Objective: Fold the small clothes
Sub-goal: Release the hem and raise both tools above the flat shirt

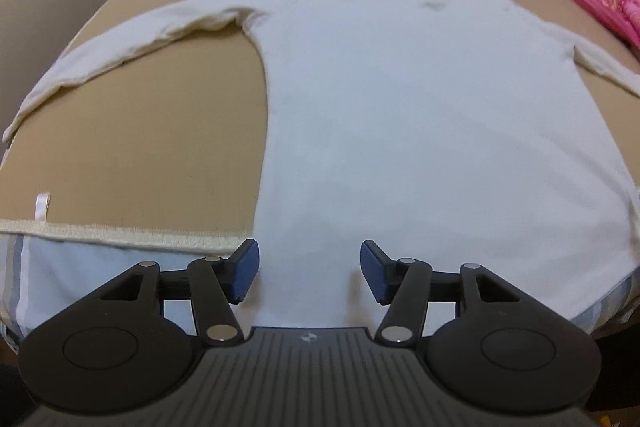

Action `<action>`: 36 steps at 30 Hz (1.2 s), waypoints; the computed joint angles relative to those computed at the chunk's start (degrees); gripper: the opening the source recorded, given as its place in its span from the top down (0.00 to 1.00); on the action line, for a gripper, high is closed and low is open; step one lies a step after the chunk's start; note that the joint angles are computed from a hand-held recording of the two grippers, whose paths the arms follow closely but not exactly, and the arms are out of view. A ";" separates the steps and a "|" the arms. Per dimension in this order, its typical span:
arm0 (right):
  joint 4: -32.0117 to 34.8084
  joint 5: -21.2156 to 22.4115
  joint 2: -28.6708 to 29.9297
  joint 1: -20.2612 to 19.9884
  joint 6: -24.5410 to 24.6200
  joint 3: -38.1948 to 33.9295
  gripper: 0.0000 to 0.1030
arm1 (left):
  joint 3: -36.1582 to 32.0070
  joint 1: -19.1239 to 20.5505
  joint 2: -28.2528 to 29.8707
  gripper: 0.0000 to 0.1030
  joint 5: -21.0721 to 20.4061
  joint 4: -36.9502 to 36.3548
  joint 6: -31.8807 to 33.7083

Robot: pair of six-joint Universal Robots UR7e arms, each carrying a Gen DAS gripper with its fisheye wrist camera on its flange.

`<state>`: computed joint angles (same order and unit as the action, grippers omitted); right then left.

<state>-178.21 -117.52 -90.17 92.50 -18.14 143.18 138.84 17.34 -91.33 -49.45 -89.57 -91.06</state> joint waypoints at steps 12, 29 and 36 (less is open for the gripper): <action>-16.81 10.95 1.54 4.20 -9.29 -3.58 0.45 | -1.07 -1.50 0.89 0.28 5.78 1.47 -3.42; -29.74 8.90 15.55 7.70 -11.27 -6.26 0.45 | -16.41 9.35 1.40 0.23 34.08 33.65 -25.10; -27.53 6.09 17.77 8.79 -9.04 -8.04 0.46 | -16.88 29.95 -5.74 0.27 37.34 18.02 -15.70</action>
